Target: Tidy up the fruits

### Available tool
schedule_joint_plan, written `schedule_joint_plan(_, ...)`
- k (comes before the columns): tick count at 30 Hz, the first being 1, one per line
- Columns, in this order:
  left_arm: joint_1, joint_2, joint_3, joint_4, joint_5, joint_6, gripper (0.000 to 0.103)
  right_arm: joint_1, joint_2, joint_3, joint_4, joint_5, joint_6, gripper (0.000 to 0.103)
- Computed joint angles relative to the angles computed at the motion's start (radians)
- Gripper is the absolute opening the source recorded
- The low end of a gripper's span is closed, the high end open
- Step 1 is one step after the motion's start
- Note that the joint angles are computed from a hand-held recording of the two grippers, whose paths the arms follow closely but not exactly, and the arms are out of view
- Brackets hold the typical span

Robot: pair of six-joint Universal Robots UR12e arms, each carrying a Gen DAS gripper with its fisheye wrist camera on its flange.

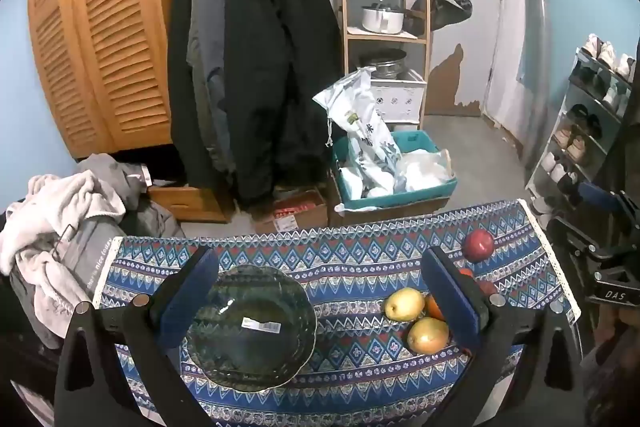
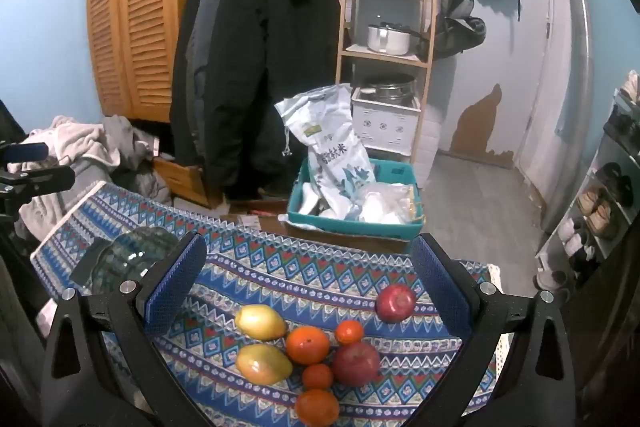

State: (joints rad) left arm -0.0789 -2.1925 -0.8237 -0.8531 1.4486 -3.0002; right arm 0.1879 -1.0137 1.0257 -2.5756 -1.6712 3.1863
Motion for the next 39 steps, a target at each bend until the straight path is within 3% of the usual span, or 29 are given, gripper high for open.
schedule_joint_plan(39, -0.011, -0.001, -0.002, -0.008, 0.046, 0.023, 0.102, -0.003, -0.005, 0.009, 0.004, 0.001, -0.006, 0.1)
